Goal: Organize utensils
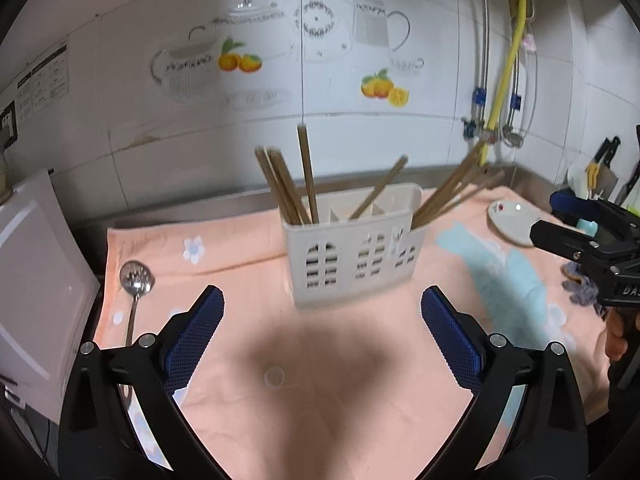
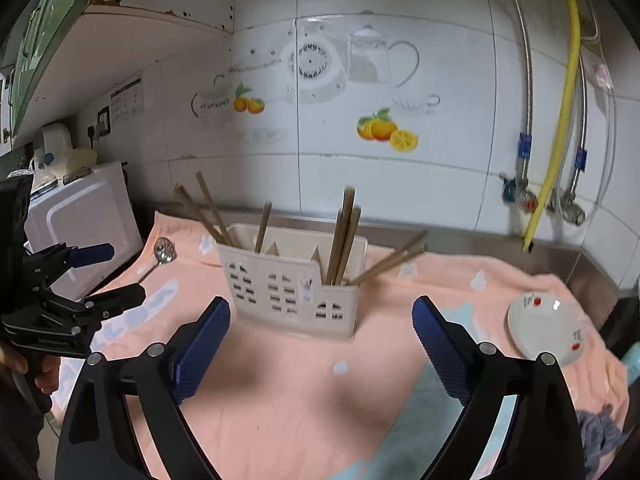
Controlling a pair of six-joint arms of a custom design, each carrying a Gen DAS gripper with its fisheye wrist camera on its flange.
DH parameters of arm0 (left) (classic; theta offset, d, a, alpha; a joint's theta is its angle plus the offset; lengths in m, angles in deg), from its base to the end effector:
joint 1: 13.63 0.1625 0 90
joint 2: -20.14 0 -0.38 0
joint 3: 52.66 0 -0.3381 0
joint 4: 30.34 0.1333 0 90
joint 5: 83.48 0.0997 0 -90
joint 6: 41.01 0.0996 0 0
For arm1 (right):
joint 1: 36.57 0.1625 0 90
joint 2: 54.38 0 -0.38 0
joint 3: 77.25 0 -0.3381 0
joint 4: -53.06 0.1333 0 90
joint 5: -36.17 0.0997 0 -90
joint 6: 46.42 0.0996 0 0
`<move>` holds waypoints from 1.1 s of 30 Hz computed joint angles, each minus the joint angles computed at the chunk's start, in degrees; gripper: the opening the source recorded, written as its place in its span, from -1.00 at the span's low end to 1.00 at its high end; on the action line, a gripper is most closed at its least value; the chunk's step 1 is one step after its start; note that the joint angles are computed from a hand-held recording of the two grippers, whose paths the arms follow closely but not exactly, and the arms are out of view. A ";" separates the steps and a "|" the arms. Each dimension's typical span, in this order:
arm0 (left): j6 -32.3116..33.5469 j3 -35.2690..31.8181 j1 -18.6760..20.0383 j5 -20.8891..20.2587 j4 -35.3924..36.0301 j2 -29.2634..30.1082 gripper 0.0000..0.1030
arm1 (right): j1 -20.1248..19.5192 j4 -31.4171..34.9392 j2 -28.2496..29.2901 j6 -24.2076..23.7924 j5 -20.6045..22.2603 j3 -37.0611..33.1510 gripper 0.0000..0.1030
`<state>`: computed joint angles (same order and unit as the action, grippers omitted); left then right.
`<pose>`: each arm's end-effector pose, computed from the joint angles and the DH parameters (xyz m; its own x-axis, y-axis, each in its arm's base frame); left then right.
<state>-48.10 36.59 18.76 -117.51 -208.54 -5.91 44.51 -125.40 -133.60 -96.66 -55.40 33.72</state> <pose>-0.3976 -0.5078 0.0192 -0.6854 0.2228 -0.6932 0.6859 0.5169 -0.5121 0.0520 -0.5108 0.3866 -0.6948 -0.3032 0.6522 -0.7020 0.4833 -0.5231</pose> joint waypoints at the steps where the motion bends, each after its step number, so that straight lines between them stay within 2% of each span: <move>1: -0.63 0.49 0.04 -0.12 0.27 -0.15 0.90 | -0.20 -0.33 -0.10 0.01 -0.18 0.49 0.77; 10: -6.51 4.03 -0.14 1.24 2.14 -0.86 0.90 | -1.68 -2.31 -0.90 -0.08 -2.25 3.84 0.81; 22: -10.38 7.14 -1.87 3.19 3.10 -1.21 0.90 | -3.27 -3.26 -3.11 -0.01 -2.81 6.96 0.83; 33: -13.13 10.10 -3.73 3.37 0.62 -1.45 0.90 | -5.26 -4.28 -5.94 -0.05 -1.38 10.23 0.85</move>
<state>-61.23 46.69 15.03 -114.14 -207.92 -7.37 39.25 -129.68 -139.54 -96.71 -56.78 43.95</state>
